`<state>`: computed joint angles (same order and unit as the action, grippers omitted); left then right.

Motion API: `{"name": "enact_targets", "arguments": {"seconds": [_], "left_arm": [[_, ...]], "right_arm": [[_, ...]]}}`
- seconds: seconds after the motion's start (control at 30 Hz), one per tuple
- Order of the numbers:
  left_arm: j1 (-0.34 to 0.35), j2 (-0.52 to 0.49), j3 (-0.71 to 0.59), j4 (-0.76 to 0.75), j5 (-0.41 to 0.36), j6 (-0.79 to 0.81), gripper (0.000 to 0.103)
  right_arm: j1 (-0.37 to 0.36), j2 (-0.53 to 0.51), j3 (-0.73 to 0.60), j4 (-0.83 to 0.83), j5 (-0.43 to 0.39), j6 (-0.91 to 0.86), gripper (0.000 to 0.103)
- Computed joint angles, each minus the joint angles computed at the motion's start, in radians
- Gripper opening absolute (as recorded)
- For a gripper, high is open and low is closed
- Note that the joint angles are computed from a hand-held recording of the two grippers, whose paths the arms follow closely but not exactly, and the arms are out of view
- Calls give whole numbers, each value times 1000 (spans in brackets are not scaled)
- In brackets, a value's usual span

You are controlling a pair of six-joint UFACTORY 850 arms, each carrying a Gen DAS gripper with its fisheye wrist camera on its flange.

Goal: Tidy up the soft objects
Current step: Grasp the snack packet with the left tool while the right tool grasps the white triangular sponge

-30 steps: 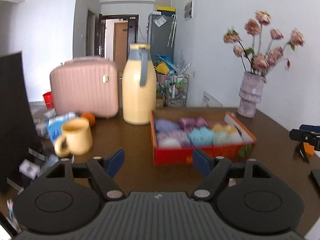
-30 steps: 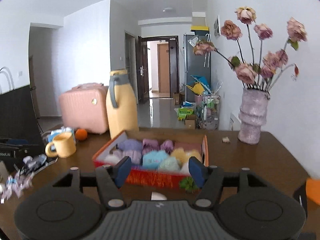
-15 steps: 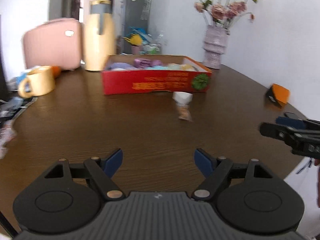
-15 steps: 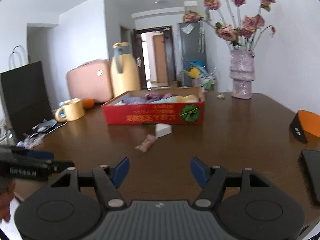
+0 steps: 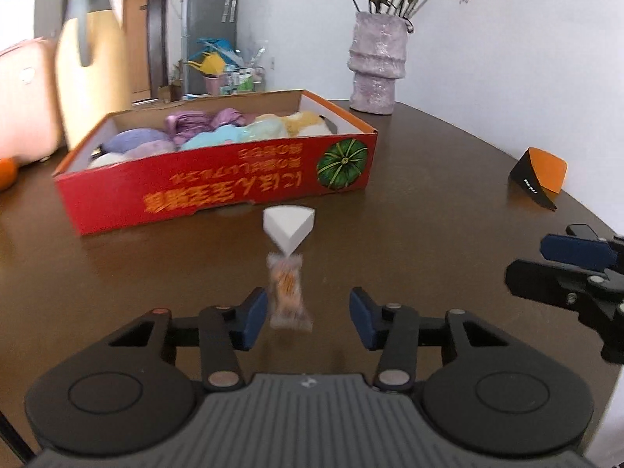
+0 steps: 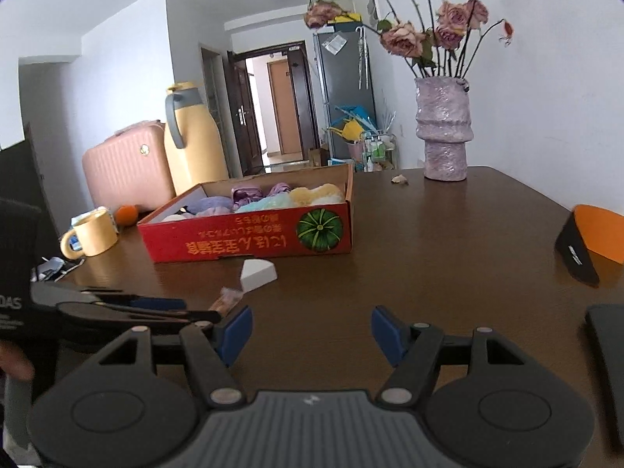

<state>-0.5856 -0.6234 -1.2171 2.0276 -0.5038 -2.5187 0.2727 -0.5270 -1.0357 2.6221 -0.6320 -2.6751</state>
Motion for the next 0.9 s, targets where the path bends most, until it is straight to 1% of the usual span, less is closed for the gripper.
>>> {"name": "enact_targets", "arguments": {"seconds": [0.07, 0.1, 0.13, 0.17, 0.23, 0.33, 0.37, 0.47, 0.5, 0.53, 0.57, 0.6, 0.63, 0.67, 0.7, 0.8, 0.9], "left_arm": [[16, -31, -42, -6, 20, 36, 37], [24, -44, -62, -21, 32, 64, 22], [31, -53, -74, -48, 46, 100, 15], [39, -58, -83, -69, 60, 129, 15], [52, -53, -64, -6, 64, 76, 13], [64, -31, -26, 10, 25, 40, 12], [71, -14, 1, 37, 8, -3, 12], [96, 30, 67, 89, -41, -134, 12], [106, 38, 78, 75, -47, -152, 12], [114, 43, 83, 41, -50, -150, 12], [119, 47, 85, 0, -56, -138, 12], [120, 51, 89, -17, -69, -134, 12], [119, 56, 94, -18, -82, -135, 12], [117, 60, 99, -11, -93, -143, 12], [116, 66, 106, 12, -96, -159, 12], [118, 76, 120, 82, -85, -208, 12], [116, 75, 119, 89, -81, -208, 12]], "right_arm": [[6, -34, -55, -25, 23, 10, 67], [10, -56, -91, -50, 38, 34, 67], [13, -75, -126, -79, 55, 63, 67], [18, -100, -168, -109, 72, 93, 67], [29, -143, -239, -164, 97, 137, 67], [56, -222, -371, -272, 161, 200, 66], [65, -248, -412, -305, 175, 220, 66], [99, -338, -562, -506, 247, 413, 64], [110, -360, -596, -551, 272, 453, 63], [123, -376, -624, -570, 305, 467, 58], [133, -389, -645, -570, 336, 461, 55], [137, -400, -662, -601, 351, 494, 51], [136, -409, -675, -665, 350, 569, 44], [133, -414, -681, -718, 343, 626, 39], [132, -416, -685, -735, 340, 642, 35], [128, -412, -671, -663, 326, 568, 32], [127, -411, -665, -660, 321, 558, 32]]}}
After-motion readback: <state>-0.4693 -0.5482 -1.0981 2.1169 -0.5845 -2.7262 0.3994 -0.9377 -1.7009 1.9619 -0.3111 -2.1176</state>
